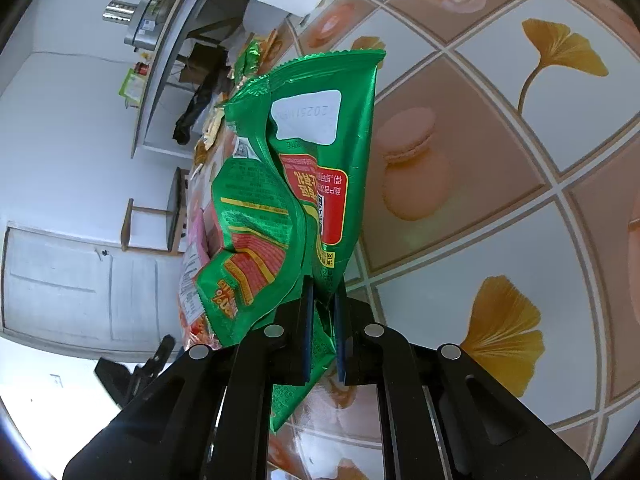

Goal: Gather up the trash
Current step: 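Lift the orange packet with the left gripper while the right gripper holds the green bag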

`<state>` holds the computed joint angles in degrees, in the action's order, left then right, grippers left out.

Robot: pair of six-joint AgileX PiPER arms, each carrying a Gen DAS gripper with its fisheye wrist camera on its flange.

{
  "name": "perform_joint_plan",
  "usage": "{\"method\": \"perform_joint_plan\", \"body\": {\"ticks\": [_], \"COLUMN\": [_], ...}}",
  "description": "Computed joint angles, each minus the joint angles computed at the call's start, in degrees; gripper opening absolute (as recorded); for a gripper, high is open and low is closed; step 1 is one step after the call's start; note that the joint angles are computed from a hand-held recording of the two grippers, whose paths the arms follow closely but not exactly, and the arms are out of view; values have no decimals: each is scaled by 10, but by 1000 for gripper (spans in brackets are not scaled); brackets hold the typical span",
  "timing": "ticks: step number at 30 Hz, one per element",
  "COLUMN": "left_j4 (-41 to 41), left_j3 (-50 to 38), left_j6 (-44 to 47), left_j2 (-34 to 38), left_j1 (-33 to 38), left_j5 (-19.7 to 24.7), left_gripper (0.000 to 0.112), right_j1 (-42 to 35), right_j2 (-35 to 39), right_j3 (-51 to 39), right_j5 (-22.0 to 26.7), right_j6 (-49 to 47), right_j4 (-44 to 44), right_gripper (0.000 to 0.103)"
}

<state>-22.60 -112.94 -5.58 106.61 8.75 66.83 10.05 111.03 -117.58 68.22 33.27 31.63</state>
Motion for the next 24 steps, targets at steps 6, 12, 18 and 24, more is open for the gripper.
{"method": "perform_joint_plan", "body": {"ticks": [6, 12, 18, 24], "left_j4": [54, 150, 230, 219], "left_j3": [-51, -58, -32, -14], "left_j6": [-1, 4, 6, 5], "left_j2": [41, 50, 40, 31], "left_j1": [-32, -81, -121, -116], "left_j5": [22, 8, -14, -34], "left_gripper": [69, 57, 42, 25], "right_j1": [1, -1, -4, -3], "right_j2": [10, 10, 8, 9], "right_j3": [-20, -18, -17, -22], "right_j5": [10, 11, 12, 14], "right_j6": [8, 7, 1, 4], "right_j4": [-5, -5, -4, -6], "right_gripper": [8, 8, 8, 8]}}
